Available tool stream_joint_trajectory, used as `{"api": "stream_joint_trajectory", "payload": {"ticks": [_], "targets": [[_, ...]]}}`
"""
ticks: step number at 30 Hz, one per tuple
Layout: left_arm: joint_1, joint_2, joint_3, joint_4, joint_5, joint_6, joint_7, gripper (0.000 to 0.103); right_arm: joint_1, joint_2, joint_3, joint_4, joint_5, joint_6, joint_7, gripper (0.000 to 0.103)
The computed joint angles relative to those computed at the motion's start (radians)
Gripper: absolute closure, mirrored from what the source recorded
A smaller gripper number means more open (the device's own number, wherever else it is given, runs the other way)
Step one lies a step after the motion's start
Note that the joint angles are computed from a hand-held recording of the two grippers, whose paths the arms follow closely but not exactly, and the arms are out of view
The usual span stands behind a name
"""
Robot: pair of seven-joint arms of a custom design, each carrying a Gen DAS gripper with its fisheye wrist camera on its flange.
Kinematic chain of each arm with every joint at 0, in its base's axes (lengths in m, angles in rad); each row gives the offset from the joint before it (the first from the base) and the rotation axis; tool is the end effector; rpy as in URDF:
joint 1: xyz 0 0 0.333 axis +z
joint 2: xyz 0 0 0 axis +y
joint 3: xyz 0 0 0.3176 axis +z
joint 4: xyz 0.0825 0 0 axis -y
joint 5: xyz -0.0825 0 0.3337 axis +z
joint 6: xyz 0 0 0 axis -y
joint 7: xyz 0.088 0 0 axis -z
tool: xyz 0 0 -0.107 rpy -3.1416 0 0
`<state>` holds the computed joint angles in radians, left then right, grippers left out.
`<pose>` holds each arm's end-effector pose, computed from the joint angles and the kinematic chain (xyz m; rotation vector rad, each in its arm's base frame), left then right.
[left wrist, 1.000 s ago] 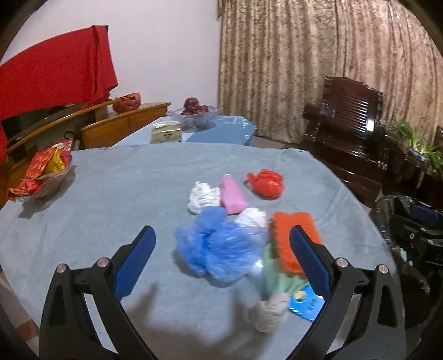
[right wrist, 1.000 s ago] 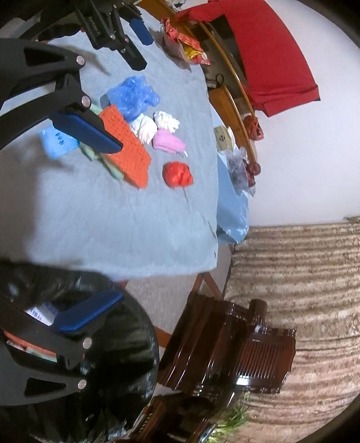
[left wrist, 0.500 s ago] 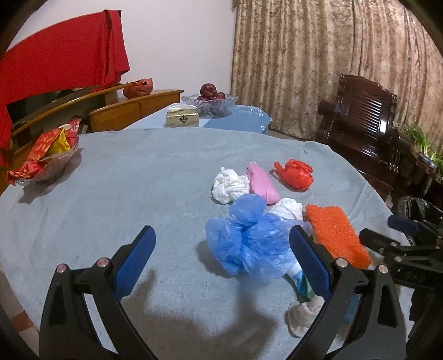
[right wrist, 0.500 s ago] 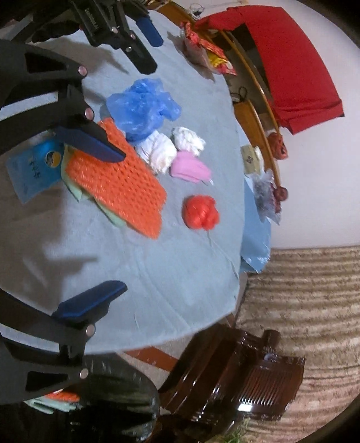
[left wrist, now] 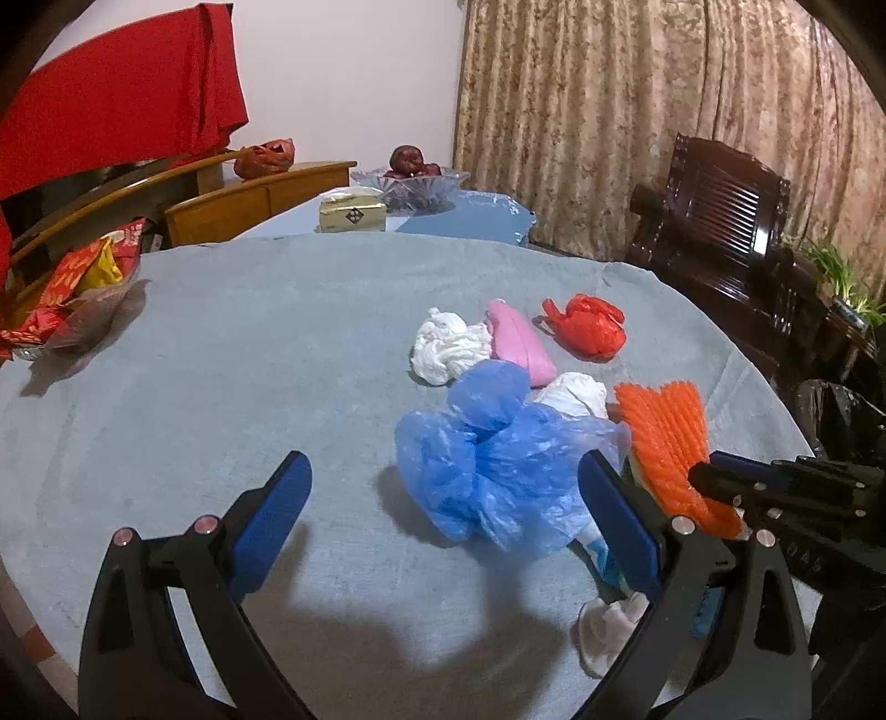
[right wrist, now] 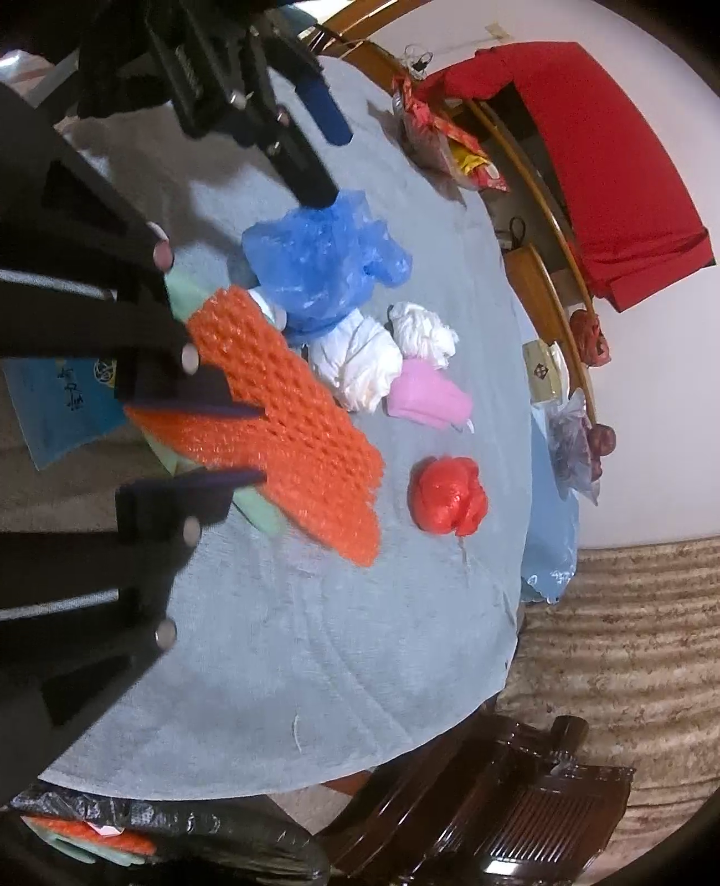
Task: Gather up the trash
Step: 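Grasp the orange foam net with right tool while left tool grasps blue bag, then carry the foam net and blue bag over the bin and open both tools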
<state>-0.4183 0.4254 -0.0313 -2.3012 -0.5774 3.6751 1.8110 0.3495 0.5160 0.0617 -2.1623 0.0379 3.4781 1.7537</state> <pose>0.5133 -0.1674 0.3159 -1.6705 1.7348 -0.8867 0.5435 0.2282 0.2958 -1.8210 1.5407 -0.4419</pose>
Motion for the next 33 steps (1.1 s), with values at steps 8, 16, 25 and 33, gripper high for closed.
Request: {"api": "stream_joint_trajectory", "payload": {"ticks": [8,16,25,33], "targets": [[-0.006,0.041,0.012,0.066,0.038,-0.085,-0.027,0.041,-0.022,-0.028,-0.003,-0.031,0.004,0.033,0.011,0.093],[-0.041,0.05,0.06,0.083,0.084,-0.127,-0.08,0.088,0.011,-0.05,-0.047,-0.048,0.047,0.041,-0.019,0.093],[-0.058,-0.023,0.061,0.013,0.049,-0.066,-0.073,0.098,0.031,-0.096,-0.071,-0.089,0.098,0.068,-0.055,0.093],[-0.025,-0.099,-0.012,-0.035,0.022,-0.014,-0.032,0.098,0.026,-0.149,-0.068,-0.144,0.129,0.102,-0.089,0.093]]}}
